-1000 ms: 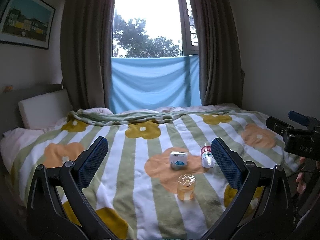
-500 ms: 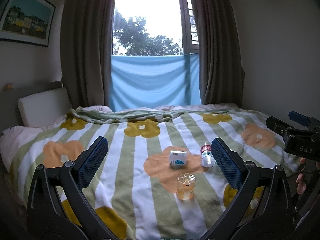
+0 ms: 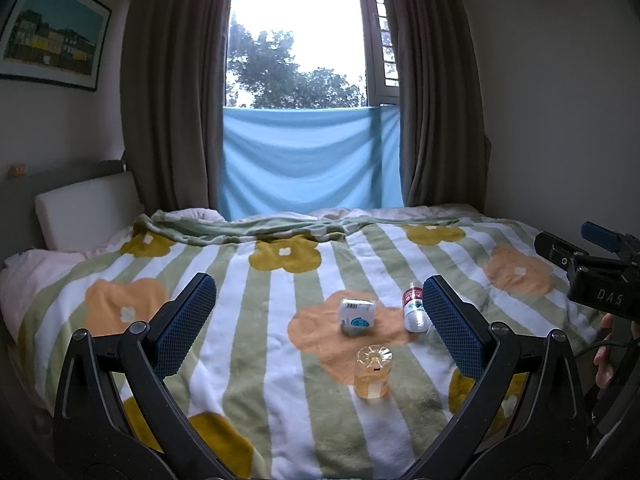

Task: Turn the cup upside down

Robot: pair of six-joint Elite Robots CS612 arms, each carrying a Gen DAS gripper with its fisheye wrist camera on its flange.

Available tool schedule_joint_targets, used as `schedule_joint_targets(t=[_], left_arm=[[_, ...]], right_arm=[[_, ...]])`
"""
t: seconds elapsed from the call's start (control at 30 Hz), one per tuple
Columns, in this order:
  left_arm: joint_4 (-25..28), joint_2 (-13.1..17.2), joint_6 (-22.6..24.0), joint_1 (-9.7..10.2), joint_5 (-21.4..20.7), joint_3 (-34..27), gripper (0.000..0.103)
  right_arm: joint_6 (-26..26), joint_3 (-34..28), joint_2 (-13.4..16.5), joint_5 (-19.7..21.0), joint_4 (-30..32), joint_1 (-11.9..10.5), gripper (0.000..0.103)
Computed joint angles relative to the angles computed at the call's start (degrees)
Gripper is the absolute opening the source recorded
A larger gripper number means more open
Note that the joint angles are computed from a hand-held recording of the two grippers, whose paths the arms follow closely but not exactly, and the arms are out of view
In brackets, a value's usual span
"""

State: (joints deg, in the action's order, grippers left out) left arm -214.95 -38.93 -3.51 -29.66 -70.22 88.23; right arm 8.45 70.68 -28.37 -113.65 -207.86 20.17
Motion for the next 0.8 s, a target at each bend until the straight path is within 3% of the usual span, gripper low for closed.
schedule_joint_targets(t=[0.8], left_arm=[[0.05,0.22,0.01,0.51,0.28,-0.46,0.103]], right_arm=[[-0.43,-0.96,0.49,-1.30,0.24,0.31,0.103]])
